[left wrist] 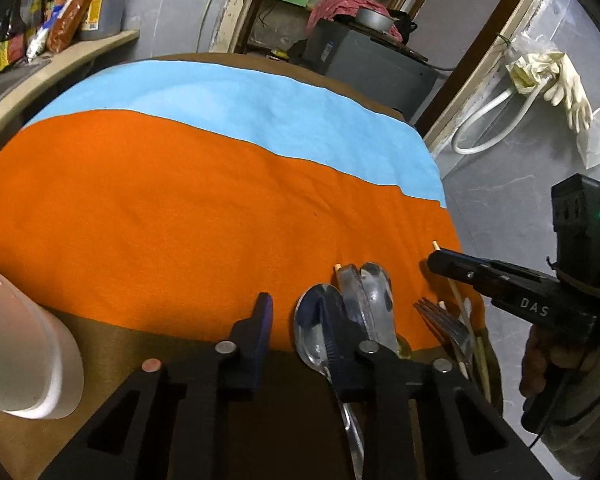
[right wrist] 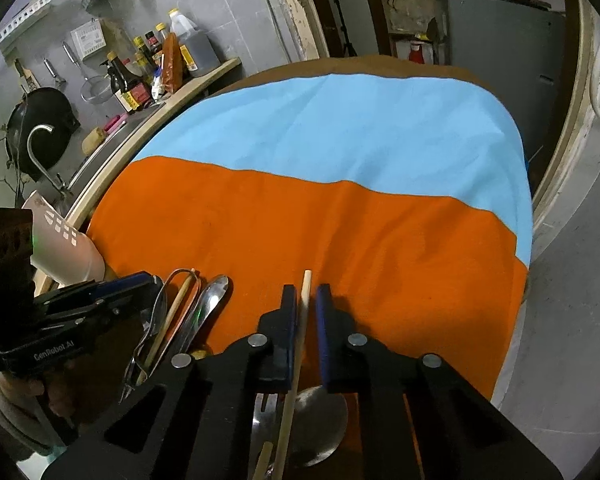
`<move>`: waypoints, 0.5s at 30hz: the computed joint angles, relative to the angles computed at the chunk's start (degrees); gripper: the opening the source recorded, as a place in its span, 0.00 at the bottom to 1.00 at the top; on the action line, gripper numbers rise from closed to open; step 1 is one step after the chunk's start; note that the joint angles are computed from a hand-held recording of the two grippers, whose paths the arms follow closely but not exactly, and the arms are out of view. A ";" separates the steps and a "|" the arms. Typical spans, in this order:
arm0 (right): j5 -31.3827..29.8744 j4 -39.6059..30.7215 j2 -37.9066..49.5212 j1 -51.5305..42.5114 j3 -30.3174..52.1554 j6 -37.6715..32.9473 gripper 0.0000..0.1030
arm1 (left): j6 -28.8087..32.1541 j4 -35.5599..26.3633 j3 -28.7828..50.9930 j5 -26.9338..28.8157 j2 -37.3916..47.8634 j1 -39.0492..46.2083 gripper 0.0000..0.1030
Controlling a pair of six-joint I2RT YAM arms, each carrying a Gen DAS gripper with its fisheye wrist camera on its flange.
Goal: Organize utensils
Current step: 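Lower the right tool onto the utensils and close on a wooden chopstick, then lift the chopstick with the right tool and carry it toward the white caddy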
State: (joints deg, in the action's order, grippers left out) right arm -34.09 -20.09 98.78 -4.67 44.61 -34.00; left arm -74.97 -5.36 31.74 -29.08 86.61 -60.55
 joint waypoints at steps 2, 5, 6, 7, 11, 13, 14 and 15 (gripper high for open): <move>-0.13 -0.38 0.13 0.09 0.23 0.01 0.06 | 1.25 2.13 -0.77 1.52 -0.04 0.64 0.11; -1.23 -1.29 0.30 -0.56 0.83 0.28 0.05 | 1.37 2.63 -0.93 1.55 -0.10 0.61 0.07; -1.60 -1.57 0.13 -0.70 0.97 0.64 0.05 | 1.17 2.53 -1.04 1.58 -0.50 0.60 0.06; -1.87 -1.59 -0.02 -0.88 0.88 0.84 0.05 | 0.99 2.23 -1.07 1.60 -0.89 0.52 0.04; -3.98 -3.47 -1.98 -1.71 0.83 1.63 0.04 | 1.26 -5.45 3.06 -1.91 -1.17 -2.21 0.02; -5.02 -4.00 -3.46 -1.80 0.32 2.47 0.04 | 1.05 -9.83 5.23 -3.89 -1.01 -3.90 0.02; -5.53 -4.34 -3.93 -1.86 0.17 2.74 0.04 | 0.68 -11.57 6.10 -4.77 -0.95 -4.77 0.02; -5.93 -4.47 -4.99 -1.69 -0.34 3.47 0.04 | -0.12 -13.14 6.72 -5.66 -1.06 -5.66 0.02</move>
